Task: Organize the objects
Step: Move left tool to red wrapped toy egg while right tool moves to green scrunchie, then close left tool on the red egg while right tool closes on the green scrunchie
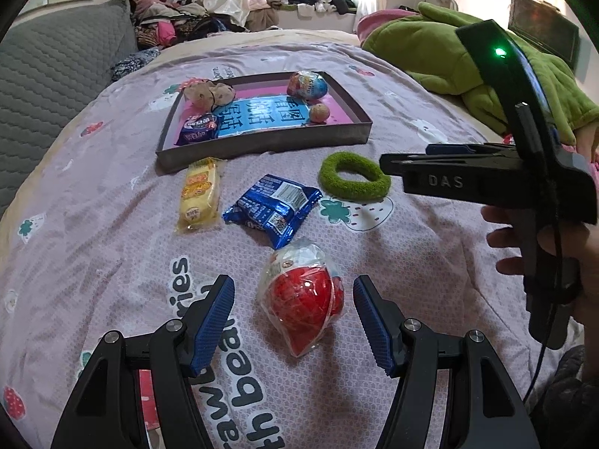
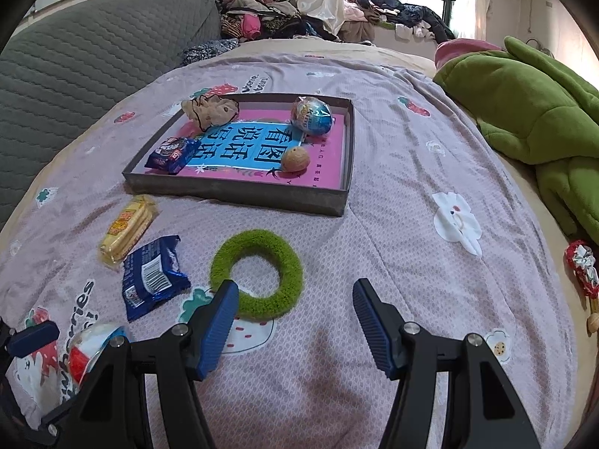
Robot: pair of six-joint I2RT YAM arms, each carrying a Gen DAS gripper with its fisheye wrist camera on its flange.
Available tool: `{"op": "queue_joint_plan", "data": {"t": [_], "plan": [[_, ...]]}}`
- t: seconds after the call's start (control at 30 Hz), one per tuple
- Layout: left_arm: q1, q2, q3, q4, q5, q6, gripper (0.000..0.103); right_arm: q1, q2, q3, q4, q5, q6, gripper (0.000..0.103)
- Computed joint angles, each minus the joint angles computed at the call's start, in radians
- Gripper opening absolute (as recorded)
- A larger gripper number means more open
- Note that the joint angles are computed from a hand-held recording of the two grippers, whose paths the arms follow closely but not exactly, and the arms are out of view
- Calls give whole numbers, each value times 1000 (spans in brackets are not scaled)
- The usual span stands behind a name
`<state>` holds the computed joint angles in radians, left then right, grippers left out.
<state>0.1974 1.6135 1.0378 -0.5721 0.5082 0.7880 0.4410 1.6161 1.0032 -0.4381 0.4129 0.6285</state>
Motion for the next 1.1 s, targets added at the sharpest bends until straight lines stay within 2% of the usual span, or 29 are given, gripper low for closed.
{"op": "queue_joint_plan", "data": {"t": [0.47,0.87,0.97,1.03,1.1], "plan": [[-53,52,-21,70,-46,-35,67,-83,151,63,43,-42,-41,63],[-70,106,-28,133,-76,-54,67,-89,243,112,56,-74,-48,60],[-69,118,-25,136,-75,-57,67,-90,252,115,62,-91,-44,50],[-70,122,-25,142,-72,-60,67,-84,254,117,68,-100,-52,35],[-70,124,-24,145,-69,-63,67,-76,257,123,68,-104,-61,27]]}}
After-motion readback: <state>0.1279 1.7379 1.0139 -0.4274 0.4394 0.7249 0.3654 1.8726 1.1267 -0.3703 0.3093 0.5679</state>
